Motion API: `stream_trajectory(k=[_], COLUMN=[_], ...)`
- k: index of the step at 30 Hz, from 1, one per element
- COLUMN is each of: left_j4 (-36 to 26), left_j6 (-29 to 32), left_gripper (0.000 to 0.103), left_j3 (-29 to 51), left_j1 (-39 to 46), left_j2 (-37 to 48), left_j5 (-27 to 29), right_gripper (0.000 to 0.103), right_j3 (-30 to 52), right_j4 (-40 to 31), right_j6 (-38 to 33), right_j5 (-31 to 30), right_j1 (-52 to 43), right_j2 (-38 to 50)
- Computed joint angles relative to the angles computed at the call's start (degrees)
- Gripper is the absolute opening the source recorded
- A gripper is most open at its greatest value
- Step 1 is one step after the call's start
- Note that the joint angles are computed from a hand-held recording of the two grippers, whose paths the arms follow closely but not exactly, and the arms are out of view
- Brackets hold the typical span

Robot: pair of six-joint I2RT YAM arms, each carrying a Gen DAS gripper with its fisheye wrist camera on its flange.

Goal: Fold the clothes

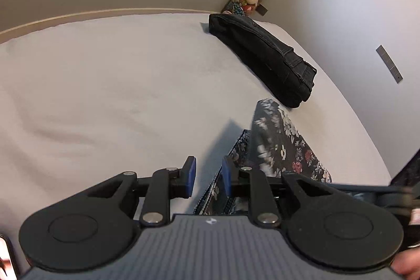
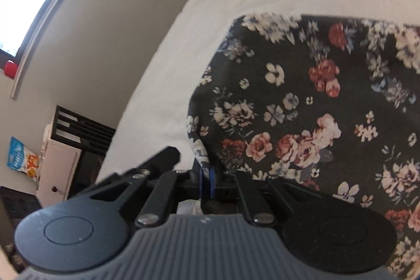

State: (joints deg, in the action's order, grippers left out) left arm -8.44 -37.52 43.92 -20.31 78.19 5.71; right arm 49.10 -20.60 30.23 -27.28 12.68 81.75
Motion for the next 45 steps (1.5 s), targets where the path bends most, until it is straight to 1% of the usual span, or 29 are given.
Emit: stream_trajectory(k=[4,6,8,10,14,16,20,22,24,26,27,28,29,31,34,35,36,37,38,39,40,41,43,45], left_j4=[0.1,0.7,1.8,3.0,6.0,6.5,5.8,4.4,2.9,1.0,-0.1,-1.1,-2.0,-2.0,-2.2,-2.4,-2.5,-2.6,-2.6,-2.5,-2.4,-2.3,-2.3,-2.0], left_j6=[0.6,0.8,0.8,0.8,0.9,1.8,3.6,3.6,3.5,3.3,3.5,3.6,3.7,3.8,3.2,2.8,2.5,2.2,2.1,2.0,2.1,2.4,2.8,3.1], left_gripper=[0.024,0.024,0.024,0.024,0.024,0.024,0.024,0.024,0.025,0.028,0.031,0.031,0.032,0.032,0.032,0.030,0.025,0.023,0.022,0.018,0.016,0.014,0.011,0.009], left_j3=[0.4,0.1,-0.8,-1.9,-3.5,-3.5,-2.6,-1.6,-0.7,0.2,0.8,1.3,1.7,1.7,1.6,1.6,1.6,1.7,1.7,1.8,1.8,1.8,1.9,2.1], left_j1=[-0.7,-0.8,-1.1,-1.4,-2.1,-2.9,-4.4,-4.5,-4.0,-3.5,-3.5,-3.7,-3.9,-3.9,-3.6,-3.4,-3.1,-2.7,-2.6,-2.4,-2.5,-2.6,-3.0,-3.0], left_j2=[0.3,-0.1,-1.3,-3.1,-5.4,-5.6,-5.0,-3.8,-2.5,-1.0,-0.3,0.4,1.0,1.5,1.6,1.7,2.0,2.4,2.7,3.1,3.2,3.1,3.2,3.8], left_j5=[-0.5,-0.8,-1.4,-2.3,-3.0,-3.2,-4.9,-5.0,-4.3,-3.3,-3.0,-3.2,-3.5,-3.3,-2.5,-2.2,-1.6,-1.0,-0.6,-0.3,-0.2,-0.2,-0.3,0.9], right_gripper=[0.007,0.012,0.024,0.041,0.042,0.042,0.042,0.042,0.045,0.046,0.047,0.050,0.056,0.061,0.061,0.060,0.059,0.056,0.046,0.038,0.029,0.018,0.012,0.011], right_j3=[-0.5,-0.8,-0.7,-1.1,-3.6,-5.7,-8.6,-10.6,-13.0,-15.3,-16.1,-17.0,-17.8,-19.3,-20.9,-21.4,-22.0,-22.6,-23.3,-23.9,-24.6,-24.9,-25.5,-25.5], right_j4=[1.7,1.4,0.0,-1.6,-4.7,-6.4,-11.9,-14.2,-16.1,-16.7,-17.1,-17.5,-17.8,-18.6,-16.9,-16.0,-15.2,-14.3,-13.1,-12.1,-11.5,-12.0,-11.8,-12.9], right_j6=[-0.7,-1.9,-3.0,-4.4,-8.9,-11.4,-17.1,-20.7,-25.0,-28.0,-29.2,-29.9,-30.4,-31.8,-31.0,-30.3,-29.3,-28.3,-27.3,-26.7,-26.1,-26.3,-25.1,-24.2], right_j5=[0.3,-0.2,-0.6,0.0,3.0,4.1,8.8,8.3,9.0,9.3,8.3,6.6,4.5,0.5,-1.5,-1.9,-2.8,-3.7,-5.0,-6.5,-7.8,-8.4,-10.1,-12.2], right_j1=[0.0,-0.4,-0.8,-1.1,-2.8,-5.0,-11.9,-17.9,-23.9,-29.1,-32.0,-34.7,-36.9,-41.3,-41.2,-40.5,-39.9,-39.3,-39.1,-39.3,-39.8,-40.8,-41.9,-43.9], right_j2=[1.8,0.7,-1.0,-3.8,-13.0,-18.4,-27.7,-31.3,-34.8,-36.3,-36.5,-36.7,-36.7,-36.2,-34.0,-32.9,-32.6,-32.2,-31.3,-30.5,-30.6,-32.1,-34.6,-36.7])
